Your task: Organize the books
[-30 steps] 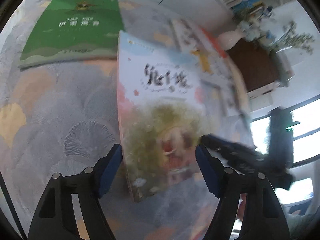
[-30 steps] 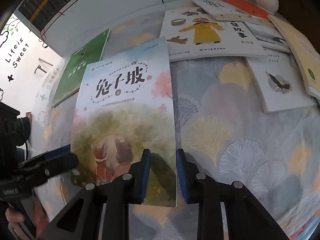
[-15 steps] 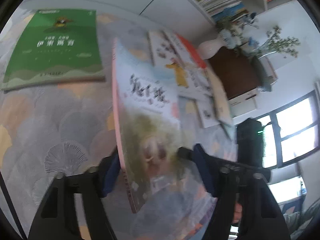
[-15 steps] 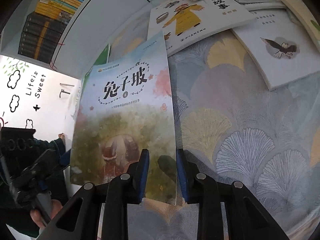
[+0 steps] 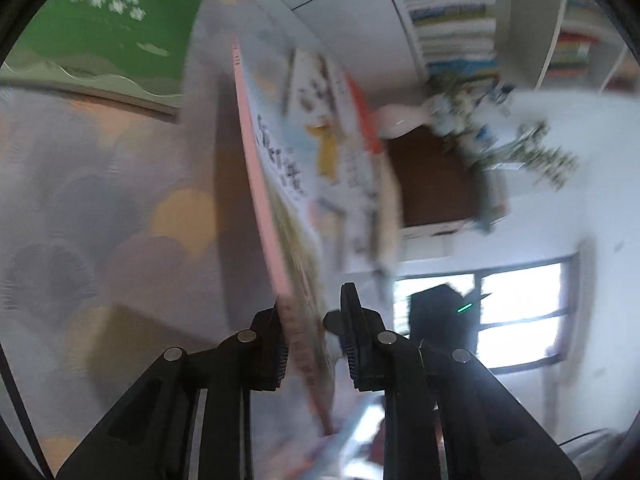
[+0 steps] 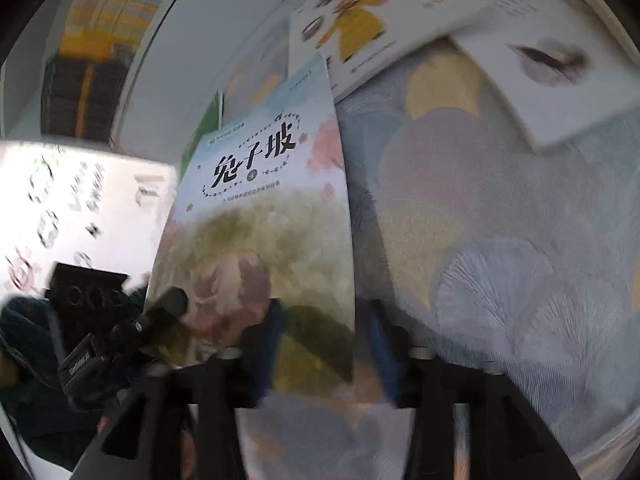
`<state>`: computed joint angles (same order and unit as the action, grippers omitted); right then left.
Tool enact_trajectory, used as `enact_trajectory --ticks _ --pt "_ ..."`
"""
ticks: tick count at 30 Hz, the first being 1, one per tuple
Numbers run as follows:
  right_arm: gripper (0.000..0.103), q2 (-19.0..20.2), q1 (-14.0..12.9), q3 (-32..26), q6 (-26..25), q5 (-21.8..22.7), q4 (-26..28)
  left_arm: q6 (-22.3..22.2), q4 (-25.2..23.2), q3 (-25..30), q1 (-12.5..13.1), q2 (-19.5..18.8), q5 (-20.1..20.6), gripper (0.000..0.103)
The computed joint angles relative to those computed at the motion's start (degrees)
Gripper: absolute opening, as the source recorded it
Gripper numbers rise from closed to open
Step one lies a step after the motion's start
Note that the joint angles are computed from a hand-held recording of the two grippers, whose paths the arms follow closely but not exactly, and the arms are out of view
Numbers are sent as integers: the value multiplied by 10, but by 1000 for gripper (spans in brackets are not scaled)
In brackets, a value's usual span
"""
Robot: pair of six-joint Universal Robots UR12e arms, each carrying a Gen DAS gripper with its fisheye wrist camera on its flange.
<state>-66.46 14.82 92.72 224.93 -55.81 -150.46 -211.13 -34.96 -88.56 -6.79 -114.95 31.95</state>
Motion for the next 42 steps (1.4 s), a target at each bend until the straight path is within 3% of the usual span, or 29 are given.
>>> enact_trajectory --ticks 1,2,4,6,8,9,10,13,15,18,22,27,30,38,42 --pt "70 -1 -6 16 38 20 -44 -32 26 2 1 -8 -20 19" --pt "71 2 -13 29 76 43 -88 -45 37 3 1 -12 -29 19" --pt "72 15 -23 45 155 85 -176 -34 21 11 0 -15 -36 19" --pt "71 29 -27 46 205 99 -227 -16 -4 17 -1 -16 -38 19" --pt "58 42 -28 37 224 106 -246 6 -37 23 -3 -15 -28 19" --pt "46 47 -26 27 221 109 -237 19 -52 23 -1 -12 -22 19" --pt "35 48 -23 20 207 108 -222 26 -65 25 -2 -10 -8 19" --pt "27 32 -15 -4 95 64 -112 81 -146 45 -8 -4 64 19" --pt "24 25 -7 -26 19 29 -39 121 -197 58 -13 -1 116 19" --pt "21 14 15 -65 -114 -62 69 168 -251 74 -21 -1 159 22" --pt "18 15 43 -105 -235 -145 145 208 -286 87 -29 0 203 28" --pt "17 11 64 -120 -330 -198 155 251 -272 85 -31 15 246 30" --pt "17 6 71 -124 -369 -212 143 250 -243 83 -32 23 262 30" --pt "16 17 85 -164 -401 -233 122 235 -165 79 -18 41 273 30" --pt "16 46 89 -214 -410 -220 113 212 -118 86 -1 40 284 30"
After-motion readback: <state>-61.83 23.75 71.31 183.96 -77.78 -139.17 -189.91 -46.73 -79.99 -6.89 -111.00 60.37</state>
